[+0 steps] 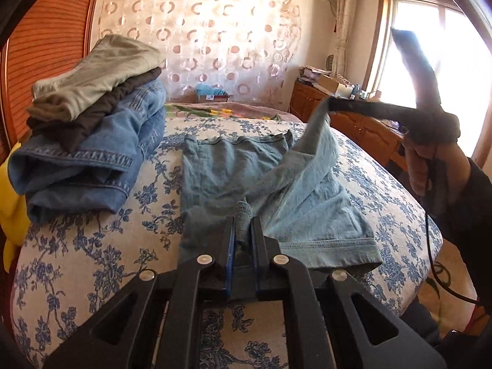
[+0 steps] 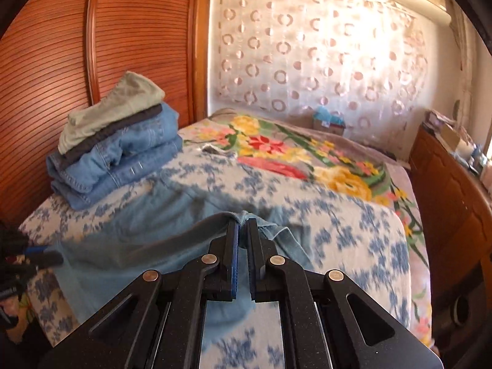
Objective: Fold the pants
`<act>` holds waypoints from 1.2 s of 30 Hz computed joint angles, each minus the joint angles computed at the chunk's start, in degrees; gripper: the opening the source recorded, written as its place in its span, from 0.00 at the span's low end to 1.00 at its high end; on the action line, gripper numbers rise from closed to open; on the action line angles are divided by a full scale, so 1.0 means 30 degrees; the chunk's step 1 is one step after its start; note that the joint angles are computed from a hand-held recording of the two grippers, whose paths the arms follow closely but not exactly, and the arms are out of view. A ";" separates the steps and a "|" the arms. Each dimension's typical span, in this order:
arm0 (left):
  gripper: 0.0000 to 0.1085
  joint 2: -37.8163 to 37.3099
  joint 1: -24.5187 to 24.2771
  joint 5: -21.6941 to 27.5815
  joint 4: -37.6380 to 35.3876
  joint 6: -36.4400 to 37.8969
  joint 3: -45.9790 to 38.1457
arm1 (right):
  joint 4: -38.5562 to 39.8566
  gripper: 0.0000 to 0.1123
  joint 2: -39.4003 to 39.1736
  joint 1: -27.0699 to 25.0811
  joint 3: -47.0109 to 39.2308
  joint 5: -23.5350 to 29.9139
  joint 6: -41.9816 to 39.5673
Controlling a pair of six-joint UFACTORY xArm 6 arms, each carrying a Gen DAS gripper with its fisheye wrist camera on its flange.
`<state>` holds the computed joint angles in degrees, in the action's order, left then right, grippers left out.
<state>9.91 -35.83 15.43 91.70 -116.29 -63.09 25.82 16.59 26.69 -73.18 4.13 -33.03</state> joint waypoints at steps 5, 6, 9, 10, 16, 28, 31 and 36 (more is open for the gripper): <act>0.05 0.0173 0.0176 -0.0068 -0.0211 0.0021 0.0057 | -0.0204 0.02 0.1971 0.0397 -0.2980 0.1051 -0.0333; 0.05 0.0165 0.0185 0.0020 -0.0195 -0.0143 0.0117 | -0.0376 0.02 0.2357 0.0460 -0.3524 0.1266 -0.0245; 0.05 -0.0144 0.0103 0.0725 0.0897 -0.2057 0.0529 | -0.0696 0.02 0.3565 0.0645 -0.5230 0.2001 -0.0162; 0.05 -0.0175 0.0150 0.0607 0.1129 -0.2565 0.0644 | -0.0829 0.02 0.3980 0.0719 -0.5817 0.2253 -0.0138; 0.05 -0.0380 0.0142 0.0504 0.1026 -0.3053 0.1257 | -0.1710 0.02 0.6520 0.1277 -0.9476 0.3814 0.0043; 0.05 -0.0938 -0.0173 0.0686 -0.0148 -0.2275 0.2069 | -0.3329 0.09 1.1141 0.1735 -1.6242 0.7835 0.2172; 0.05 -0.0926 -0.0219 0.0742 -0.0294 -0.2092 0.2085 | -0.2148 0.21 1.0557 0.1496 -1.5324 0.7610 0.1906; 0.05 -0.0845 -0.0166 0.0662 -0.0179 -0.2209 0.2035 | -0.1341 0.32 0.8826 0.1144 -1.2542 0.6393 0.1305</act>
